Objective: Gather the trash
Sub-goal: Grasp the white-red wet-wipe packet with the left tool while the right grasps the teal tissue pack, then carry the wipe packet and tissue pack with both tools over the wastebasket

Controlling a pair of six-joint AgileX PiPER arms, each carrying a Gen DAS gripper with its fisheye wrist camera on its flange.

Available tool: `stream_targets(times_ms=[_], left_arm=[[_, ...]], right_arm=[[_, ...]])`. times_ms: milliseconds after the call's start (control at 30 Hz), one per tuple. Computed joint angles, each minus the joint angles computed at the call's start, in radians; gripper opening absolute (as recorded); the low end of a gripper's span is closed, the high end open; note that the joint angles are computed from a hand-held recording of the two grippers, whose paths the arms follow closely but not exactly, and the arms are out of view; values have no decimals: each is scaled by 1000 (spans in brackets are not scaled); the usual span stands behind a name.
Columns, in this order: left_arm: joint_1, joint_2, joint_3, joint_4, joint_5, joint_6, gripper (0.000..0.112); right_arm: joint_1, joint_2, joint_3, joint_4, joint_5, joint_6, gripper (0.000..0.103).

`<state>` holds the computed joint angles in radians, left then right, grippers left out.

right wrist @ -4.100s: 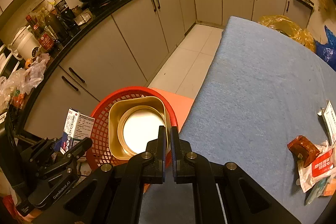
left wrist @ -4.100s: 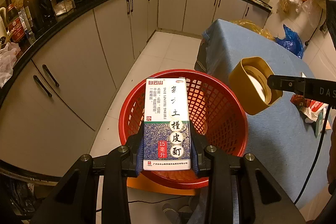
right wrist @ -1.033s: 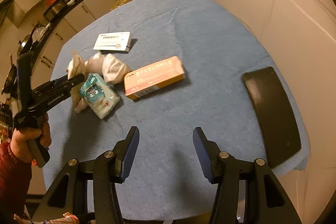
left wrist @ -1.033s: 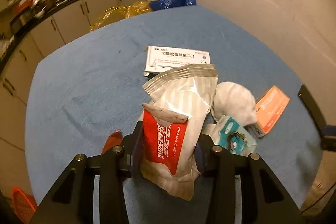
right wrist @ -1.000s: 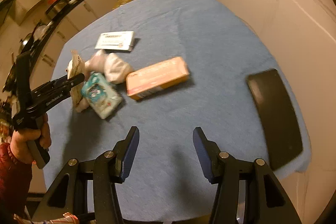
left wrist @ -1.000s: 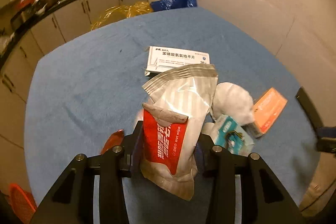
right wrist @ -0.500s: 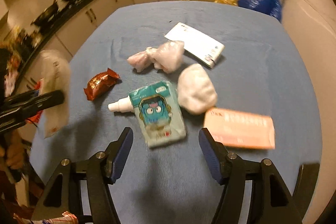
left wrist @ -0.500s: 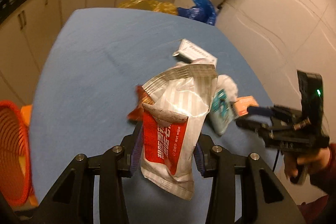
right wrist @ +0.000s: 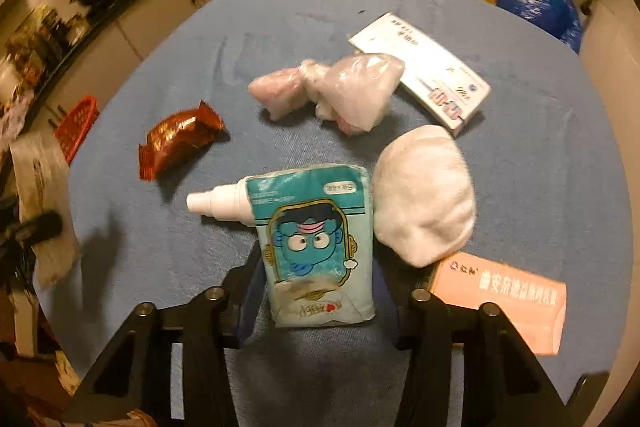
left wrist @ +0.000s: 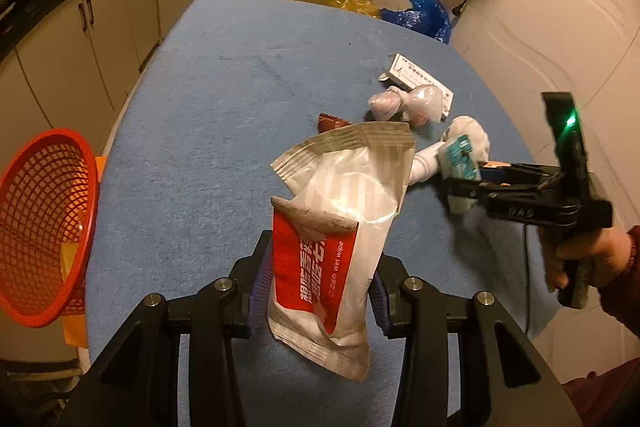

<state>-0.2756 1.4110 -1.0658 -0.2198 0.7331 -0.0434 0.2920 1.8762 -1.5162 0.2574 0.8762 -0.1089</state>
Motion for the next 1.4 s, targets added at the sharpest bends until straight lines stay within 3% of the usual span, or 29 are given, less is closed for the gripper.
stream_targets(times_ms=[33,200,333,767,1400], left_arm=[[-10,-4,6,22,-6,-22,41],[-79,-16,11,225,-49,-225,41],[-98,-25,6,279,-55,-282,41],[-81,-63,-6,227,-15,-131,41],[33,-186,55,105,8,84,41]], right_arm=[[8,-16,10,-12,-9,28,40],[63,-143,114,-82,-67,191,38],[136,-255,213,-125,-117,311,37],[271,-359,250,-289,-91,590,37],[433,-336,164,-429,-35,798,37]])
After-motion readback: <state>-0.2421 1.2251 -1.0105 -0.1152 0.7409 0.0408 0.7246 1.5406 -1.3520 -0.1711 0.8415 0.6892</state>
